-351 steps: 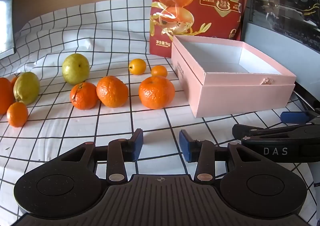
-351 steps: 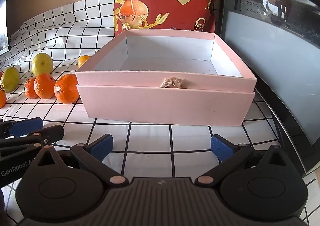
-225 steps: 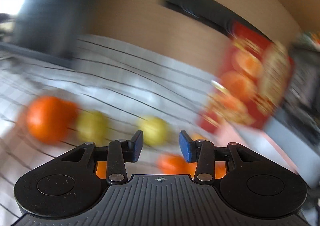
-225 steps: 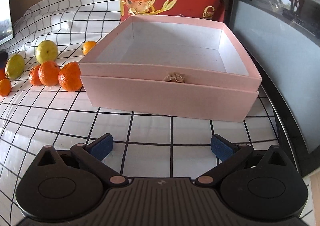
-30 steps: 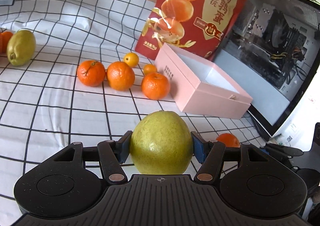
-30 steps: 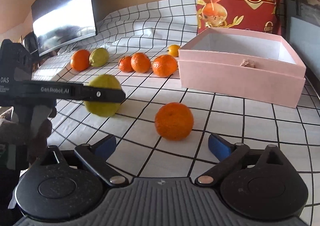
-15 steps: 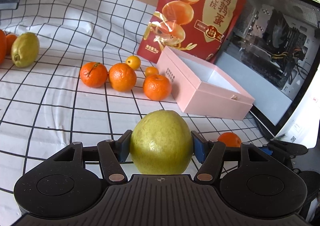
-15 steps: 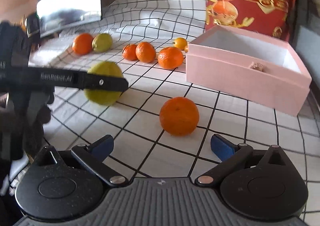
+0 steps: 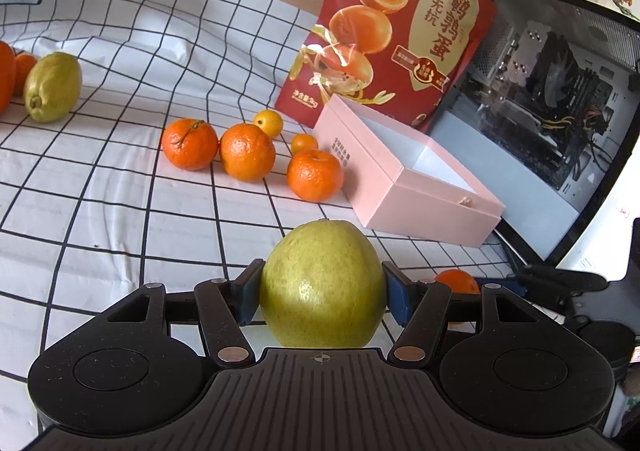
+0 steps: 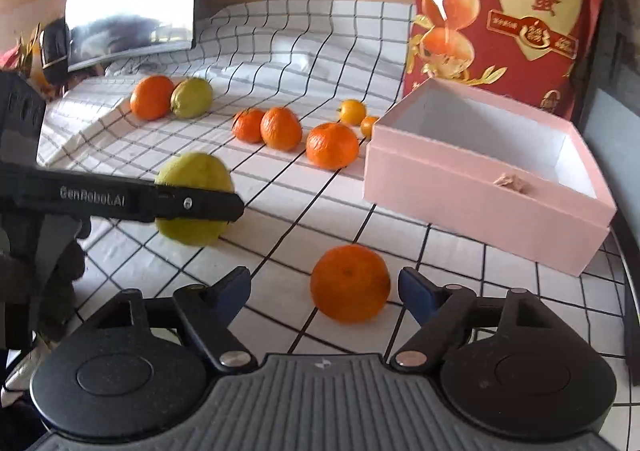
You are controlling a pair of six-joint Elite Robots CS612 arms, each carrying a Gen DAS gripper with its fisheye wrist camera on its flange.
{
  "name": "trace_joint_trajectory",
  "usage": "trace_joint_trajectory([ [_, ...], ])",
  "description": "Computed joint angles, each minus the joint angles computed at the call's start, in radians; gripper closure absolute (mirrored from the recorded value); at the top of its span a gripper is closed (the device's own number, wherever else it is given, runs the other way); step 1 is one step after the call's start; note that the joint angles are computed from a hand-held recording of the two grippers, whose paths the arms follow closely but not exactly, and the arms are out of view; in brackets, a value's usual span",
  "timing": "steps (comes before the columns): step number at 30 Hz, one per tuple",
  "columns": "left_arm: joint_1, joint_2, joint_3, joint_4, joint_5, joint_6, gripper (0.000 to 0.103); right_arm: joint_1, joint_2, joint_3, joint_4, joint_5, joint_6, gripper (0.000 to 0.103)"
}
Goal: Organize fruits
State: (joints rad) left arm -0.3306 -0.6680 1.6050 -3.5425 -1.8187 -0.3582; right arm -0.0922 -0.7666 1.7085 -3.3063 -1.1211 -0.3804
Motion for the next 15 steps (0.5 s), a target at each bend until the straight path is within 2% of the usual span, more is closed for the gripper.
trace_joint_trajectory([
  [3,0.0,0.0,0.0,0.0,0.001,0.0,0.036,0.001,0.005,-0.013,0.031,-0.006,0.009,0.033],
  [6,0.0,0.0,0.0,0.0,0.001,-0.001,0.036,-0.006,0.011,-0.026,0.039,0.003,0.072,0.046],
  [7,0.0,0.0,0.0,0.001,0.001,0.0,0.036,-0.009,0.01,-0.029,0.046,0.008,0.086,0.056],
  [8,0.0,0.0,0.0,0.001,0.001,0.0,0.036,-0.011,0.008,-0.029,0.054,0.009,0.094,0.061],
  [12,-0.001,-0.002,0.001,0.005,0.005,0.006,0.036,-0.013,-0.004,-0.004,0.02,-0.038,0.063,0.061],
  [15,-0.014,-0.013,0.009,0.022,0.047,0.053,0.036,-0.015,-0.011,0.017,-0.01,-0.07,0.039,0.061],
])
